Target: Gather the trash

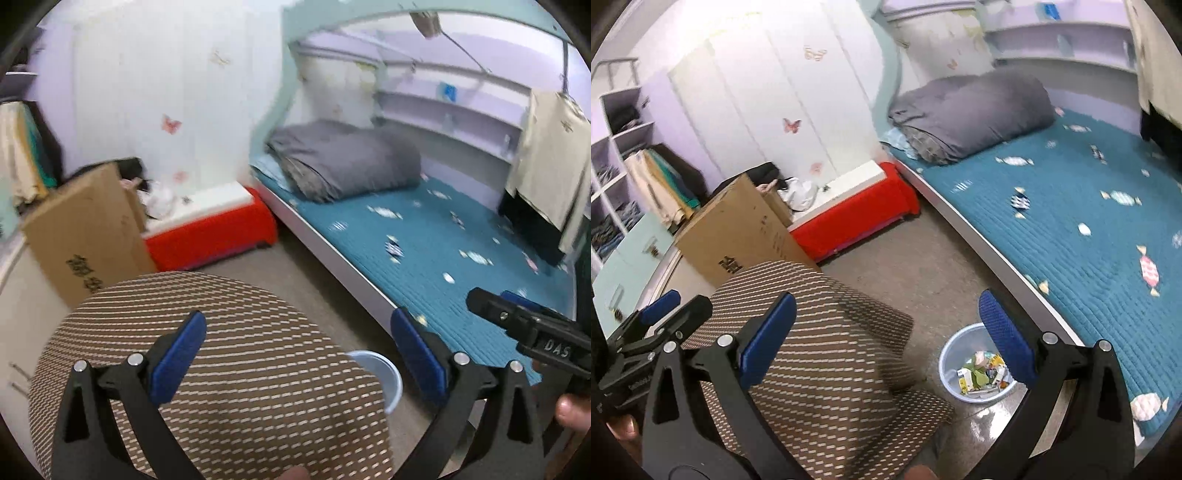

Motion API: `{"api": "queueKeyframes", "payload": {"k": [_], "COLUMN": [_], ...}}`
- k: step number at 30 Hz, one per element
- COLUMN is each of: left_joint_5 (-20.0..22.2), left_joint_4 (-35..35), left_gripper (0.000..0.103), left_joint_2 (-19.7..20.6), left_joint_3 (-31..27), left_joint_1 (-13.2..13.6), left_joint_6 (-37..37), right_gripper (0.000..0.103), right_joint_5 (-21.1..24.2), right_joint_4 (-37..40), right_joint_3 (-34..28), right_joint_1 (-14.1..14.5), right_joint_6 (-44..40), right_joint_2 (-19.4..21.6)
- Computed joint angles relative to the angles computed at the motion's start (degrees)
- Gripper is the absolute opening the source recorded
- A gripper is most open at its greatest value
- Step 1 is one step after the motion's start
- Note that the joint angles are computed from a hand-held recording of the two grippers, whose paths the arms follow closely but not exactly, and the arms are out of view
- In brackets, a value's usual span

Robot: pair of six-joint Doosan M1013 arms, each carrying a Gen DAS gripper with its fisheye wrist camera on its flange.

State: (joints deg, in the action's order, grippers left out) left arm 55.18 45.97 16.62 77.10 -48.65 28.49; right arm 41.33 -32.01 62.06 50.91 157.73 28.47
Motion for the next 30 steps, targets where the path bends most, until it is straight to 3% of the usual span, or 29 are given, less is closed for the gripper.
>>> {"api": "queueKeyframes", "payload": {"k": [4, 10, 19, 30], "left_joint_5": [5.9, 14.5, 23.9, 27.0], "left_joint_4": [8.9, 12.5, 22.0, 25.5], "left_gripper": [0.098, 0.098, 0.098, 0.098], "left_joint_2": [-3.5, -7.6, -13.1, -14.4], "left_joint_3": [3.6, 6.0, 9.5, 9.4], "left_joint_1": [-2.3, -4.5, -8.9, -11.5], "left_joint_6": [-9.1, -13.6, -21.8, -24.5], "right_gripper": [0.097, 0.097, 0.097, 0.097], "right_joint_5": [3.3, 6.9, 10.0, 10.3], "right_joint_4": [-3.0, -8.5, -17.2, -21.3], "right_joint_3": [-4.3, -11.1, -17.0, -18.3], "right_joint_1": [2.6, 6.5, 10.3, 11.9], "right_joint_6": [-2.1, -5.6, -6.5, -7.3], "right_joint_2": [1.0, 2.6, 4.2, 4.9]}}
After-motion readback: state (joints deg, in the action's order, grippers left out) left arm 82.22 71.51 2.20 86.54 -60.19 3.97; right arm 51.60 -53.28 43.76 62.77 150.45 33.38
